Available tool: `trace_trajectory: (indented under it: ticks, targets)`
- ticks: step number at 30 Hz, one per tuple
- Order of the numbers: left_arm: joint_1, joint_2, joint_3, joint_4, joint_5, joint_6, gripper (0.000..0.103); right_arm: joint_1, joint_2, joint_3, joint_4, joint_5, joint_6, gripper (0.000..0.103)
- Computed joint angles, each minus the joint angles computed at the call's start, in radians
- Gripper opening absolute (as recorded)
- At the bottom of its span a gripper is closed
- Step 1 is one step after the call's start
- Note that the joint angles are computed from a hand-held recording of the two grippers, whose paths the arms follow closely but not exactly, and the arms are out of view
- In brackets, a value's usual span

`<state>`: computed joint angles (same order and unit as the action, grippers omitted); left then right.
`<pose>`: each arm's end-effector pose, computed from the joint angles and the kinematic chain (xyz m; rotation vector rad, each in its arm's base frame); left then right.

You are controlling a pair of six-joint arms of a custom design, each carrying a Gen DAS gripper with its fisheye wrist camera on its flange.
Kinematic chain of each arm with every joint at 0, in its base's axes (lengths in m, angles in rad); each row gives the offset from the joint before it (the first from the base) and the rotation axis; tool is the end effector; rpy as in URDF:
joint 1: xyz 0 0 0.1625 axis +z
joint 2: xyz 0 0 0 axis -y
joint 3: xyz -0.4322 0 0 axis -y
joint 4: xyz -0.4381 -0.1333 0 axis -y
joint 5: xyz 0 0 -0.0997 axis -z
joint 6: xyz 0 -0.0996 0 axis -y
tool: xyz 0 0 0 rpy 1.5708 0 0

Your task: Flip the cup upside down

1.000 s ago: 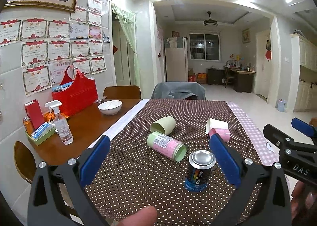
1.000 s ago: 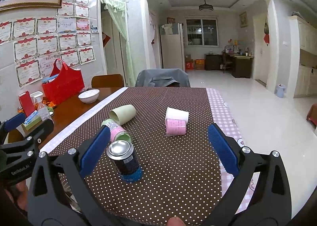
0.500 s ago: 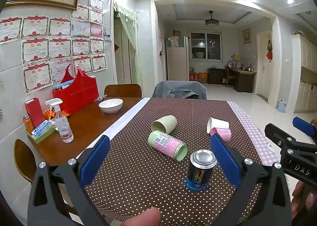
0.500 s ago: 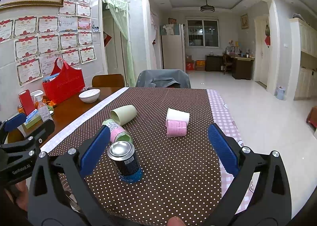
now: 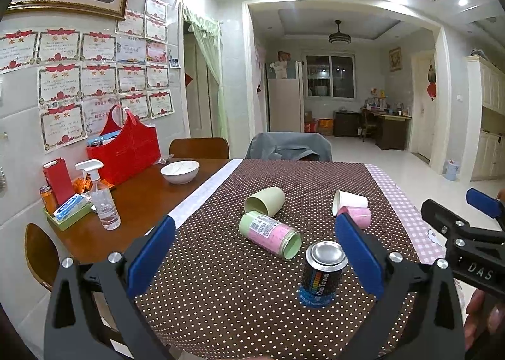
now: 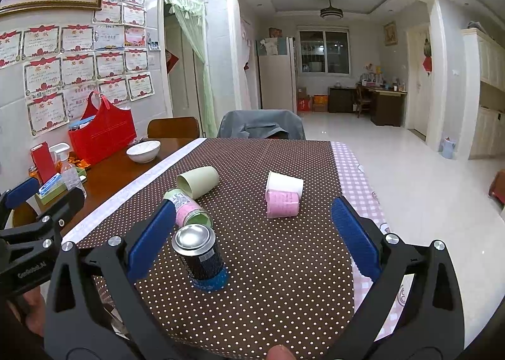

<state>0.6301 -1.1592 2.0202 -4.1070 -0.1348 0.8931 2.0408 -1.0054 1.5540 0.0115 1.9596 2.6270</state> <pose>-0.2360 -0.4593 0.3269 0.2566 1.7355 -1.4240 0.3707 -0.5188 0.1655 0.9140 -2.2633 1.3316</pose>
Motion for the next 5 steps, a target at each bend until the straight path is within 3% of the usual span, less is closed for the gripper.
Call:
trace_trajectory:
  ticks: [2,5]
  targets:
    - [0.001,0.022,-0.034,-0.1,0.008,0.119,0.099,0.0,0.0,0.0,0.0,0.0,0.0,0.097]
    - [0.001,0.022,-0.034,-0.092,0.01,0.108,0.099,-0.001,0.001,0.001,-0.002,-0.001,0.001,0.097]
